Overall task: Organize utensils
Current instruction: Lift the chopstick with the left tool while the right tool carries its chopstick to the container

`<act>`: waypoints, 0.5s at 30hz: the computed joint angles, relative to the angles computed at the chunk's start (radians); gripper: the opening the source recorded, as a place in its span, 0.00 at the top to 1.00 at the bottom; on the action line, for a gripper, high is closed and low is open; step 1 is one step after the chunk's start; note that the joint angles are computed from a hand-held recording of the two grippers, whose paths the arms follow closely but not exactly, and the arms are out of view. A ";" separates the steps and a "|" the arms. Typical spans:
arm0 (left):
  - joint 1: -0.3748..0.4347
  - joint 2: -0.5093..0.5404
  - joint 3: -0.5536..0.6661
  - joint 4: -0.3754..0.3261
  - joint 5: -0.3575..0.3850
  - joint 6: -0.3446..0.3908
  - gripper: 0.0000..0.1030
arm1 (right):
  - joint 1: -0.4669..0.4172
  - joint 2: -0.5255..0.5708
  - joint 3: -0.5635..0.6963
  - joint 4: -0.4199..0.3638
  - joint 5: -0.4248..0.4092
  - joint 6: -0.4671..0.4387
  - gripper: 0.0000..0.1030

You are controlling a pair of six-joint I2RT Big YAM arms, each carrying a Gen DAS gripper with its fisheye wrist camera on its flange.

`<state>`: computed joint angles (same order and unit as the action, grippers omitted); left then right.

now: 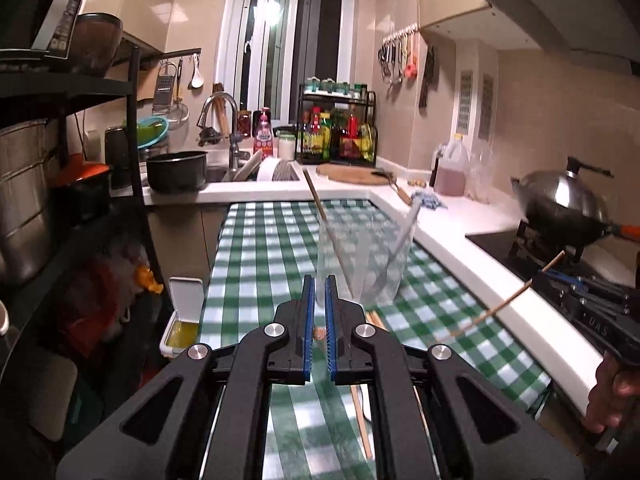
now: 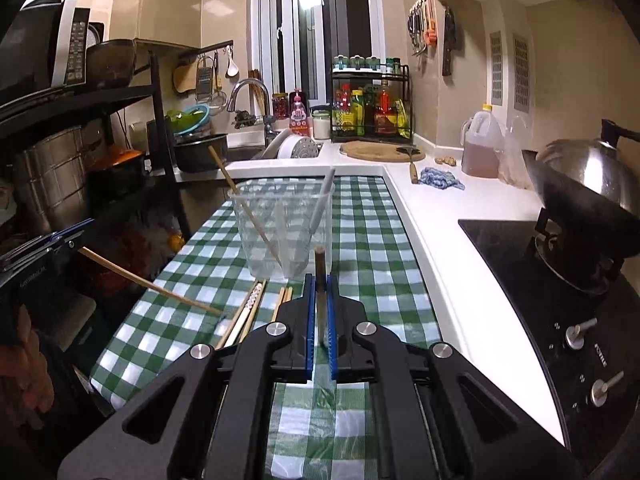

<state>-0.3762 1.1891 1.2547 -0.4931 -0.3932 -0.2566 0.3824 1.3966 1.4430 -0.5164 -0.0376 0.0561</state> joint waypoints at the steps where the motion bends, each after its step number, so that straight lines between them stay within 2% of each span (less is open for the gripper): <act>1: 0.013 0.007 0.019 -0.001 0.010 0.002 0.95 | -0.001 0.006 0.012 -0.001 -0.001 -0.001 0.95; 6: 0.056 0.054 0.103 -0.041 0.081 -0.002 0.95 | -0.017 0.047 0.082 -0.025 -0.033 0.013 0.95; 10: 0.074 0.098 0.161 -0.079 0.101 0.005 0.95 | -0.022 0.081 0.126 -0.055 -0.054 0.020 0.95; 15: 0.094 0.127 0.193 -0.082 0.136 0.006 0.95 | -0.024 0.106 0.153 -0.074 -0.059 0.028 0.95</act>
<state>-0.2820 1.3165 1.4474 -0.5750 -0.2570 -0.2505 0.3581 1.5024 1.5964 -0.5905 -0.0962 0.0838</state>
